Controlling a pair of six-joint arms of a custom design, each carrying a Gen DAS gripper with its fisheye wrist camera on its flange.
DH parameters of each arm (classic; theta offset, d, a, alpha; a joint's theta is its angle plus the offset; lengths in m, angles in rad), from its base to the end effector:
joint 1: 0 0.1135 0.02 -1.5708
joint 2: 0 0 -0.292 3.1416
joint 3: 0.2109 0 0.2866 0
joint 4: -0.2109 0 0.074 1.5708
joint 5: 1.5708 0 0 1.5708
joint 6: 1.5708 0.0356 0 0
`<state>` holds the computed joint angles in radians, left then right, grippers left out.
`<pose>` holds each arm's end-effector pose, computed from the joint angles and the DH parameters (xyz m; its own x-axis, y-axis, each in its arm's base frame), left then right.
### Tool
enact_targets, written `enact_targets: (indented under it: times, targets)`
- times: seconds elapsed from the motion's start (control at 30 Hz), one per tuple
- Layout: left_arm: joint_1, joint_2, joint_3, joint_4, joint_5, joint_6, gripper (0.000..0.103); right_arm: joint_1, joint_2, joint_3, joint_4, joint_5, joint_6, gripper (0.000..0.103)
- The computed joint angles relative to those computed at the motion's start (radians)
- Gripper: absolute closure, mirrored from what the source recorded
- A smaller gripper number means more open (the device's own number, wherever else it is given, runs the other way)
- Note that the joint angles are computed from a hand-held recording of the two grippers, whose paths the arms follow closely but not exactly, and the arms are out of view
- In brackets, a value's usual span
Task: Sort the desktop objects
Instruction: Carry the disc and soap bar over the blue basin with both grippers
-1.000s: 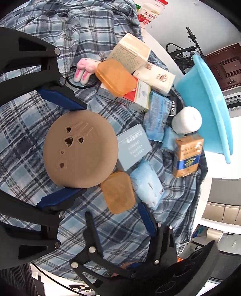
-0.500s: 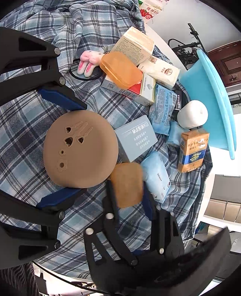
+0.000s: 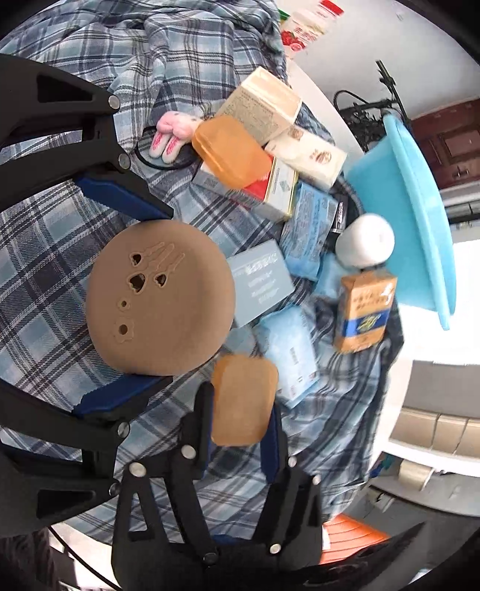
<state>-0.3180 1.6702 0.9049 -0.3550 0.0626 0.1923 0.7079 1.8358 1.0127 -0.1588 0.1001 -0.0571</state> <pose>0.3226 -0.1085 0.1546 -0.7747 0.4558 -0.4382 0.4951 0.8684 0.0279 0.3000 0.2521 0.1396 -0.5962 -0.5850 -0.5498 -0.6399 0.7599 -0.1147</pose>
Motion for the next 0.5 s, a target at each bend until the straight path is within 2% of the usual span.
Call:
enact_targets:
  times: [0.17,0.5]
  targets:
    - [0.005,0.000,0.016,0.005,-0.011,-0.028,0.022,-0.036,-0.011,-0.001,-0.008,0.004,0.069,0.060]
    - [-0.001,0.003,0.080,-0.011,-0.008,-0.053,0.022,-0.079,-0.052,-0.008,-0.005,0.011,0.109,0.060]
